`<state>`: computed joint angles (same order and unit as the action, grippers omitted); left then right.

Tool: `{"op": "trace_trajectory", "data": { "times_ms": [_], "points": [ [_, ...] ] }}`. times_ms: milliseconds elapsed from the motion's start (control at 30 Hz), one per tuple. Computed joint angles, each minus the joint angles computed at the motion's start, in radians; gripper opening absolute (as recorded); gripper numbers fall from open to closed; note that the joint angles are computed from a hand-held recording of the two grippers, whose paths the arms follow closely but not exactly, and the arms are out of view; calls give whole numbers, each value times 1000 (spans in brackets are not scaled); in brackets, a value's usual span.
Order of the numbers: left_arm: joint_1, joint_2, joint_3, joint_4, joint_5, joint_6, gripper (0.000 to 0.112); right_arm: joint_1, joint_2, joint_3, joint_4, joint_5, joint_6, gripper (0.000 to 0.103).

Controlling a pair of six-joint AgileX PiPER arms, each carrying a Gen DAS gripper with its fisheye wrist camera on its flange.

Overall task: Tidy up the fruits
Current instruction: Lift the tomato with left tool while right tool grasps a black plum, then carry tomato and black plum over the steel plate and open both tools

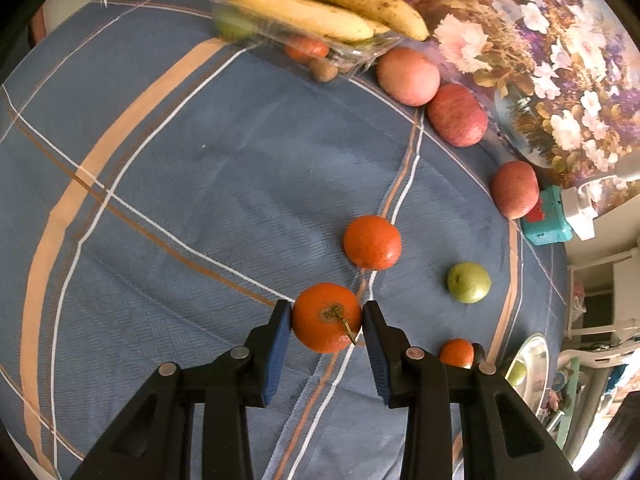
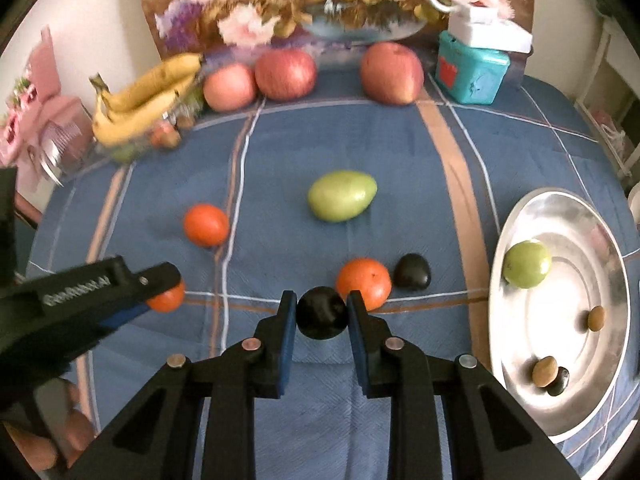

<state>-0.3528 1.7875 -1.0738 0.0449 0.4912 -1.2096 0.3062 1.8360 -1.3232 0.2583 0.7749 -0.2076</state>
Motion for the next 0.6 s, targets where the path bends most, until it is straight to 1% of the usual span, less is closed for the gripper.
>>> {"op": "trace_trajectory", "data": {
  "times_ms": [167,233,400,467,600],
  "points": [
    [-29,4,-31,39,21,-37,39,-37,-12,-4,34,10,-36,26],
    [-44,22,-67,56,41,-51,39,-57,-13,-16,43,23,-54,26],
    [-102,80,-183,84,98,-59,39,-129,1,-32,41,11,-91,26],
    [-131,114,-249,92,131,-56,39,-165,10,-47,32,12,-96,27],
    [-202,205,-427,118,232,-28,39,-252,36,-77,-5,14,-75,27]
  ]
}}
